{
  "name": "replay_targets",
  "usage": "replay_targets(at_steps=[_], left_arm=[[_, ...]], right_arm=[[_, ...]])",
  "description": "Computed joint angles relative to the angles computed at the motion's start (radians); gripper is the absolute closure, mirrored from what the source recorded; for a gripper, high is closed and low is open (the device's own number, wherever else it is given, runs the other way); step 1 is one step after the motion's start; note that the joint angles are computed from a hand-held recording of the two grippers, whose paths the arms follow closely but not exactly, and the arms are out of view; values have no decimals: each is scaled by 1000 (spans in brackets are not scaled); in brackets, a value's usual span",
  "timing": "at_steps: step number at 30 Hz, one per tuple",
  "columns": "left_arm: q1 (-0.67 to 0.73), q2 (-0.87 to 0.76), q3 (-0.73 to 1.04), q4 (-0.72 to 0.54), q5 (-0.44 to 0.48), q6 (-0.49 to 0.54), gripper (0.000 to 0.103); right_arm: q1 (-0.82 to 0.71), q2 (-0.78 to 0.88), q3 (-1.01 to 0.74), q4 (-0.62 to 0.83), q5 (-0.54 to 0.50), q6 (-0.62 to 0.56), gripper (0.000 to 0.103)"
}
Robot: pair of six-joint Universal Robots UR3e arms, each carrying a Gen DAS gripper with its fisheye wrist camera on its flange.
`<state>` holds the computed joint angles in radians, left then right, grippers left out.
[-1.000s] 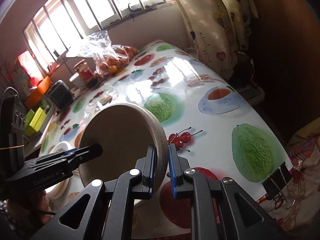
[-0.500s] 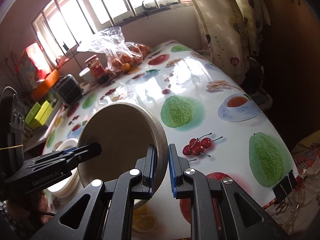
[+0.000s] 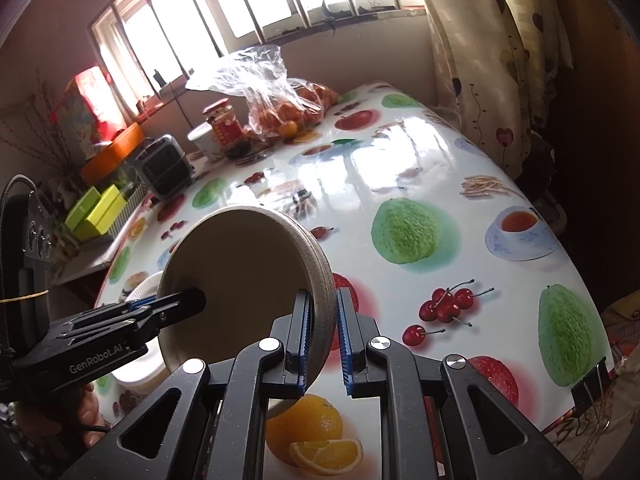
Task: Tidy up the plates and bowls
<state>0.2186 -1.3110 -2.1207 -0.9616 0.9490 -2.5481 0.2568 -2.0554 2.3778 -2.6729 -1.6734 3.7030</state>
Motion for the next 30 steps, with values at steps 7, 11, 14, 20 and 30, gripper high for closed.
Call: replay_targets(at_steps=[7, 11, 14, 20, 30], left_arm=[[97, 59, -26, -52, -14, 48, 80], [144, 80, -29, -85, -18, 75, 80], [175, 100, -32, -109, -22, 95, 80], [230, 133, -39, -149, -30, 126, 80], [323, 165, -42, -189, -35, 167, 80]], right_arm=[[73, 139, -78, -60, -14, 9, 90], [102, 195, -116, -83, -15, 8, 90], [119, 229, -142, -93, -14, 9, 90], [148, 282, -189, -97, -16, 3, 90], [178, 381, -278, -112, 12, -20, 90]])
